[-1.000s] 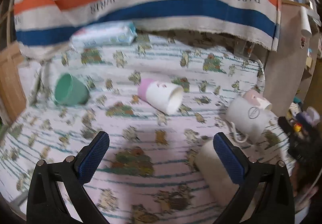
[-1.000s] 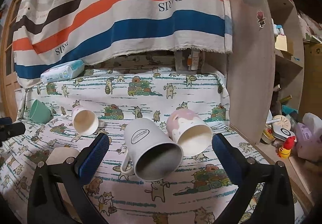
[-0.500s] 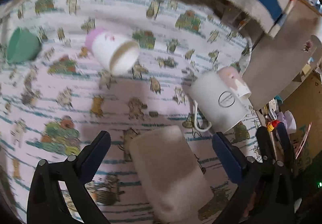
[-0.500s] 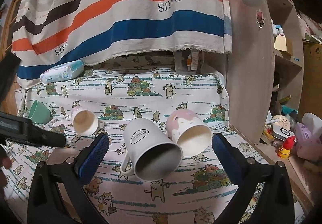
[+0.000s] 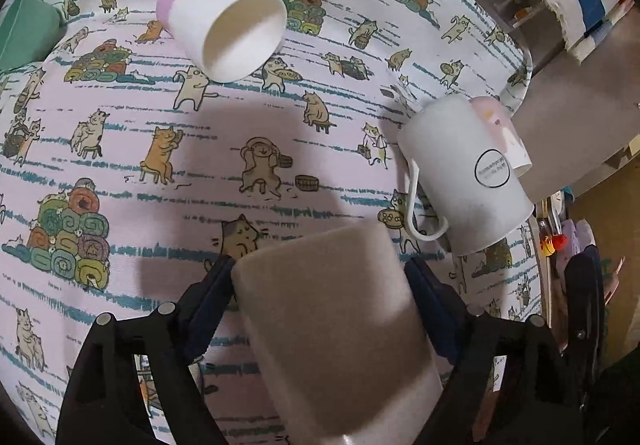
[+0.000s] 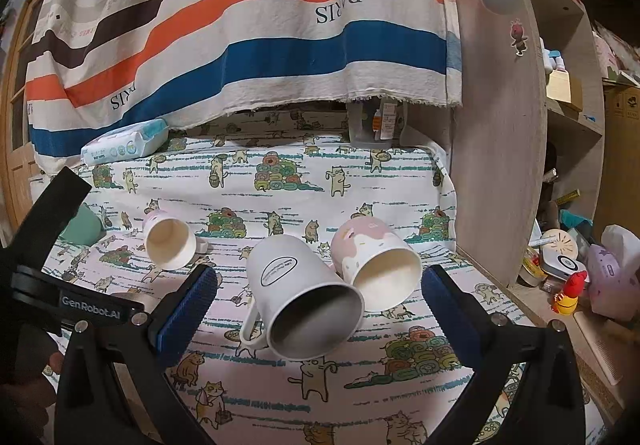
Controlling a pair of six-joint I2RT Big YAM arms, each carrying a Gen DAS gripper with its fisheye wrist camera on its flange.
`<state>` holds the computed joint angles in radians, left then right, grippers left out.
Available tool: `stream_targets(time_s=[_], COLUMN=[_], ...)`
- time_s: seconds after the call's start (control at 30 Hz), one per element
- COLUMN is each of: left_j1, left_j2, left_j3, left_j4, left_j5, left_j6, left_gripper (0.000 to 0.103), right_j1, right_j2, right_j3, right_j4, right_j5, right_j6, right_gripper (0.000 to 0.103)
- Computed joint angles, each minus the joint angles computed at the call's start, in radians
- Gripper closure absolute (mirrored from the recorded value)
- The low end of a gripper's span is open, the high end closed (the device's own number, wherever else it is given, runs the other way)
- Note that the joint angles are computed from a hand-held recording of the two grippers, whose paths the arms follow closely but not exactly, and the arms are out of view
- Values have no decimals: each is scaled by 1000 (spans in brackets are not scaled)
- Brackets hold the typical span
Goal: Flip cup upside down
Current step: 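Rotate the held beige cup with the left tool so its opening faces down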
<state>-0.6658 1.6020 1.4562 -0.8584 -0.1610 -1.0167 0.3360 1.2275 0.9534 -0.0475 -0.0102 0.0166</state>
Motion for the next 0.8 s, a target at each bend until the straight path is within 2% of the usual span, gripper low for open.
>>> stream_targets(time_s=[0.13,0.2,0.33,0.47,0.63,0.7,0.8], left_j1=[-1,-9,-35,-52,-85,-94,-104], left_j2=[-13,-26,-55,-88,-101,-108,-105], left_j3=[-18,-23,-26,-42,-26,-23,-13], left_j4=[20,21,19,45,11,0,-25], left_j5=[-7,-33,-139,-209,-354,-379,-430], left_j6=[1,13,58,82,143,160,186], left_gripper=[20,21,22,25,33,37,37], right_j1=[0,0,0,-1,-2,-2,-2], right_j2=[1,1,0,1,2,2,2], right_j3=[0,0,0,1,1,2,2], right_j4=[0,0,0,0,0,0,0], right_j5=[-1,-1,0,0,-2,-1,-1], right_j6=[0,0,0,0,0,0,0], right_gripper=[0,0,0,0,0,0,0])
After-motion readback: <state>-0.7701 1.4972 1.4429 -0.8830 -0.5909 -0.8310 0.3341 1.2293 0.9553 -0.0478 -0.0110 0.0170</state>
